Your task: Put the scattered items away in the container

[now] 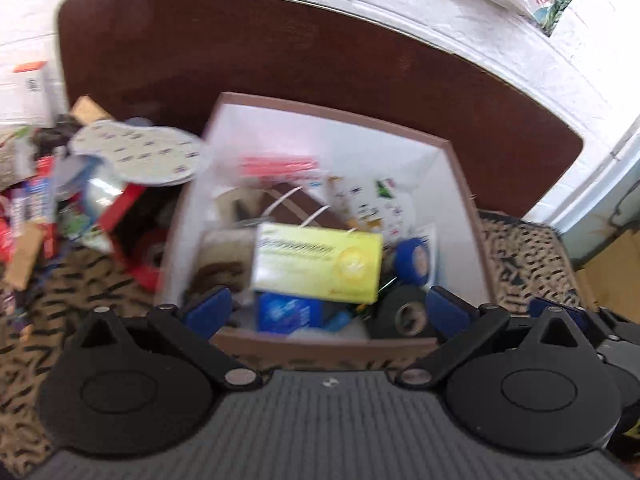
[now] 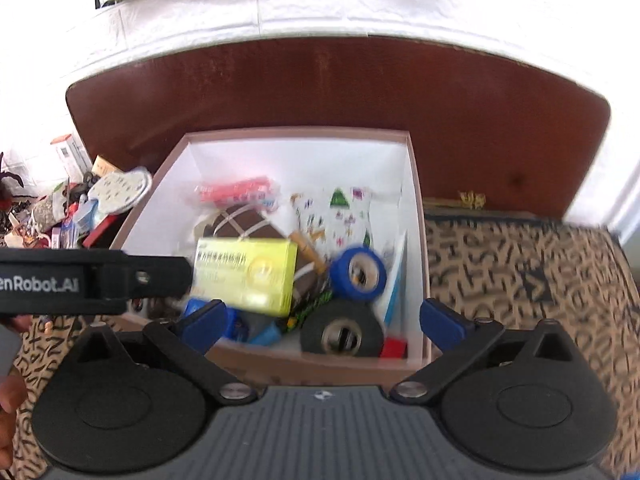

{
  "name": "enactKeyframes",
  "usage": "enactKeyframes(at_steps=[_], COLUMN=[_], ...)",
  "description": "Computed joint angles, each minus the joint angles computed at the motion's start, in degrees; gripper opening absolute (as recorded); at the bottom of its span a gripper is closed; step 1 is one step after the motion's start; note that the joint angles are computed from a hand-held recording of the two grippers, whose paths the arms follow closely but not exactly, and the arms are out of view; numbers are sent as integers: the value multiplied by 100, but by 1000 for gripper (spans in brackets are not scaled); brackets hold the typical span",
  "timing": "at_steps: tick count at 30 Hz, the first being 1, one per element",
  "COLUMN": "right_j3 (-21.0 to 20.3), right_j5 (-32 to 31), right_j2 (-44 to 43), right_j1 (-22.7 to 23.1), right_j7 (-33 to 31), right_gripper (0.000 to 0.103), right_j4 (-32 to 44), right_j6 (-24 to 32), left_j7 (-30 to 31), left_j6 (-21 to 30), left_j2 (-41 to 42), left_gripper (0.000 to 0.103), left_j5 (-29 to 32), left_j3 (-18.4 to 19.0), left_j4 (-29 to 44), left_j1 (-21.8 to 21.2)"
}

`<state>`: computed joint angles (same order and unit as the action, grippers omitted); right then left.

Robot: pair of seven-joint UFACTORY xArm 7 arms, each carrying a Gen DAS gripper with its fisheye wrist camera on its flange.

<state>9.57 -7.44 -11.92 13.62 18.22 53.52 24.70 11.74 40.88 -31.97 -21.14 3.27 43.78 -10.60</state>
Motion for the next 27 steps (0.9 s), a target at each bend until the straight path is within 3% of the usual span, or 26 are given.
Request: enactKeyframes(at_steps=[12, 21, 27], right_j3=[448, 851, 894], right_j5=[-210, -819, -954], right_j2=[-987, -1363, -1499], right_j1=[102, 2, 60], right_j7=[909, 1722, 1860], right_gripper=[103, 103, 103], right_j4=[-443, -538, -573], right_j6=[749, 1255, 1456], left_j7=[-161, -133, -150], left_j6=[541, 721, 827], left_j2=[-1174, -1557, -1675], left_gripper=[103, 103, 103], left_j5=[834, 977, 957], left_j3=[-161, -132, -92], left_j4=[-581, -733, -764], left_j1=[300, 244, 248])
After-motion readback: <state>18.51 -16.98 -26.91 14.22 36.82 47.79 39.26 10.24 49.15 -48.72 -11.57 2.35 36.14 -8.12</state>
